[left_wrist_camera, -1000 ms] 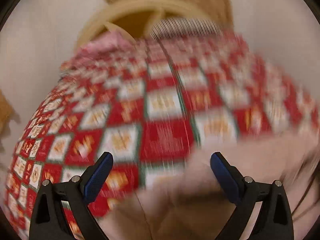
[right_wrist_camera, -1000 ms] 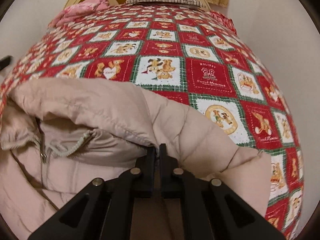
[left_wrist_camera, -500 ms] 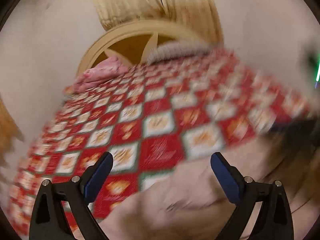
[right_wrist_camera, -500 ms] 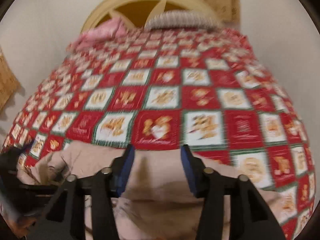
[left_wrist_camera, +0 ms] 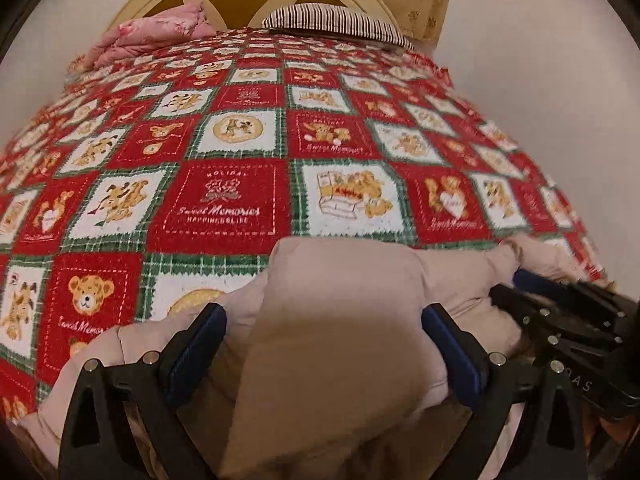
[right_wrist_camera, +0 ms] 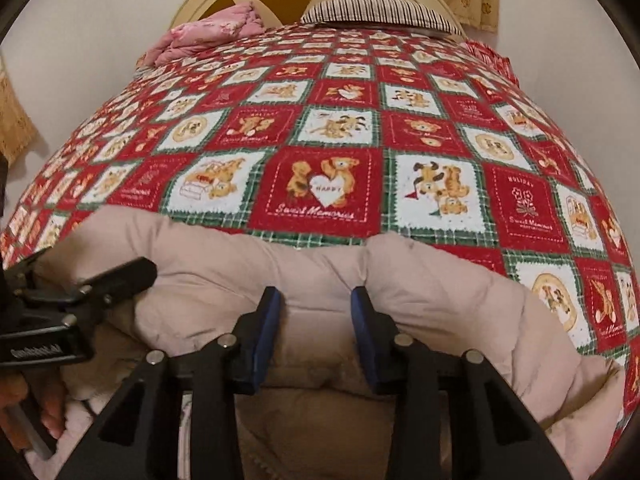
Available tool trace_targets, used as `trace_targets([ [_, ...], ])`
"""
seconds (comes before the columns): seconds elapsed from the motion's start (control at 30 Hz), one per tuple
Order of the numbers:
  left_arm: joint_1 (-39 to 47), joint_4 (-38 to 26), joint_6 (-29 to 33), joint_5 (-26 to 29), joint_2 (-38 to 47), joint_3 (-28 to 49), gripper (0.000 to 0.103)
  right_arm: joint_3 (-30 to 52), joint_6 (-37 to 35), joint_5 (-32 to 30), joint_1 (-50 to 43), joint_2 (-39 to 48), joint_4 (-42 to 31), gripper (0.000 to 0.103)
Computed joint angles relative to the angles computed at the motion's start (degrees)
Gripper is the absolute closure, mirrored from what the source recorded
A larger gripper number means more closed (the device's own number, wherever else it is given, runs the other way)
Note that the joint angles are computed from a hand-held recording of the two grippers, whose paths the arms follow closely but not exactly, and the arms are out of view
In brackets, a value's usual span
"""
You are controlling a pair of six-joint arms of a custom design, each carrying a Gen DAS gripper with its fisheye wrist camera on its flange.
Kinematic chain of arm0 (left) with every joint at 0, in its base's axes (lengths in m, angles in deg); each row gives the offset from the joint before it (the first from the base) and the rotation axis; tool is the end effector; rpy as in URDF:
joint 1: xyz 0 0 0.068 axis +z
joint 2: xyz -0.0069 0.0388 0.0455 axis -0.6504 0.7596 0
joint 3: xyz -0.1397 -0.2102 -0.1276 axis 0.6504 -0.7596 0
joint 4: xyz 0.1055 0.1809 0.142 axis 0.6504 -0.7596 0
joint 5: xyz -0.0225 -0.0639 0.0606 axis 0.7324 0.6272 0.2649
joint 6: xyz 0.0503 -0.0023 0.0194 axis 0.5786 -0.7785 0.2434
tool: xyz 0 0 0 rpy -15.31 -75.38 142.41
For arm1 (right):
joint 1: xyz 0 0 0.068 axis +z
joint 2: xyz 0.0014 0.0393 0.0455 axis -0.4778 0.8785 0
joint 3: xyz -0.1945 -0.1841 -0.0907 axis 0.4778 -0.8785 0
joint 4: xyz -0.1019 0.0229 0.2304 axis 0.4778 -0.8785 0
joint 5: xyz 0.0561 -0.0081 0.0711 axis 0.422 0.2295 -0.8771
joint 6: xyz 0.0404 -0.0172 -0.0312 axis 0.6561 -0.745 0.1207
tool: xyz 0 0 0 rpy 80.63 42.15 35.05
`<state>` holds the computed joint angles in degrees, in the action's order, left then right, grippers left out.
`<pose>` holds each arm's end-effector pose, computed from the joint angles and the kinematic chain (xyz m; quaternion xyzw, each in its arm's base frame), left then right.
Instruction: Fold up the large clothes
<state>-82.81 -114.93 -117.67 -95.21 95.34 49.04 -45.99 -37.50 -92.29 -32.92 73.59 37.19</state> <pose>0.1674 -0.1356 0.2333 -0.0287 0.9426 -0.0649 0.3263 0.1634 -0.0022 0.2038 -0.1565 0.9280 0.0768 0.3294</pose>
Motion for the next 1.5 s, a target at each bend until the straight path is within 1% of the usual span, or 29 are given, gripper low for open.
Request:
trace_targets([
  [0.03, -1.0, -0.9, -0.2, -1.4, 1.4, 0.8, 0.003, -0.7, 0.2, 0.8, 0.7, -0.5, 0.8, 0.064],
  [0.07, -1.2, -1.8, -0.4, -1.6, 2.0, 1.6, 0.002, -1.6, 0.6, 2.2, 1.8, -1.4, 1.9, 0.064],
  [0.2, -2.4, -4.5, -0.7, -4.1, 5.6, 4.1, 0.001, -3.0, 1.7, 3.8, 2.8, -2.3, 3.6, 0.064],
  [0.37, -2.4, -5.1, -0.4, -4.8, 7.3, 4.9, 0.001, -3.9, 3.0, 7.2, 5.5, -2.4, 5.3, 0.064],
  [0.5, -2.0, -4.0, -0.4, -4.0, 6.8, 4.3, 0.001, -3.9, 3.1, 6.8, 5.3, -2.2, 5.5, 0.064],
  [0.53, -1.8, -3.6, -0.2, -3.6, 6.1, 4.0, 0.001, -4.3, 3.2, 6.1, 4.8, -2.3, 6.0, 0.064],
  [0.6, 0.5, -1.5, -0.2, -0.4, 1.2, 1.6, 0.001, -4.7, 3.2, 5.1, 4.0, -2.2, 6.5, 0.064],
  [0.63, 1.1, -0.9, -1.3, -0.3, -2.2, 0.4, 0.001, -4.8, 3.3, 5.4, 4.3, -2.3, 6.7, 0.064],
  [0.7, 1.1, -0.8, -4.5, -2.5, -10.5, -1.6, 0.001, -5.1, 3.5, 5.9, 4.8, -2.5, 7.0, 0.064],
  [0.73, 1.2, -0.7, -5.5, -2.7, -14.4, -1.8, 0.001, -5.2, 3.4, 5.9, 4.7, -2.6, 7.2, 0.064],
  [0.77, 1.3, -0.1, -5.8, -2.2, -16.8, -1.9, 0.001, -5.3, 3.4, 5.5, 4.4, -2.7, 7.3, 0.064],
  [0.8, 1.7, 1.5, -6.1, -0.3, -19.8, -1.7, 0.001, -5.3, 3.3, 5.2, 4.2, -2.7, 7.3, 0.064],
  [0.83, 2.0, 2.7, -6.2, 1.9, -20.7, -1.2, 0.001, -5.3, 3.1, 4.4, 3.5, -2.5, 7.3, 0.064],
  [0.9, 3.4, 6.7, -5.6, 9.0, -20.1, -0.9, 0.001, -5.2, 2.7, 2.4, 2.0, -2.3, 7.2, 0.064],
  [0.97, 2.8, 10.4, -6.2, 11.5, -17.6, -1.2, 0.001, -5.2, 2.3, 1.0, 0.9, -2.2, 7.1, 0.064],
  [1.0, 3.0, 13.9, -6.5, 13.7, -16.0, -2.7, 0.001, -5.1, 2.3, 0.4, 0.5, -2.2, 7.0, 0.064],
  [1.03, 3.5, 14.8, -6.6, 15.1, -15.3, -3.2, 0.001, -5.1, 2.2, -0.4, -0.1, -2.1, 6.9, 0.064],
  [1.07, 4.2, 15.5, -7.3, 16.3, -12.5, -3.7, 0.001, -5.1, 2.0, -1.3, -0.8, -2.1, 6.8, 0.064],
  [1.13, 5.0, 14.1, -8.4, 14.7, -9.2, -4.1, 0.001, -5.0, 1.7, -2.8, -2.0, -2.0, 6.6, 0.064],
  [1.17, 6.8, 15.3, -9.1, 15.5, -8.4, -6.2, 0.001, -5.0, 1.5, -3.3, -2.4, -1.9, 6.5, 0.064],
  [1.23, 8.6, 17.4, -9.1, 17.8, -8.1, -8.1, 0.001, -5.0, 1.3, -4.3, -3.0, -1.8, 6.4, 0.063],
  [1.3, 6.3, 16.0, -8.2, 14.5, -6.3, -6.8, 0.002, -4.8, 1.3, -4.8, -3.3, -1.6, 6.3, 0.064],
  [1.4, 0.9, 11.5, -7.8, 6.6, -1.9, -3.4, 0.002, -4.8, 1.6, -4.2, -2.7, -1.5, 6.4, 0.063],
  [1.5, -2.2, 7.2, -7.7, 1.7, 2.0, 0.0, 0.002, -4.8, 1.9, -3.0, -1.8, -1.6, 6.3, 0.064],
])
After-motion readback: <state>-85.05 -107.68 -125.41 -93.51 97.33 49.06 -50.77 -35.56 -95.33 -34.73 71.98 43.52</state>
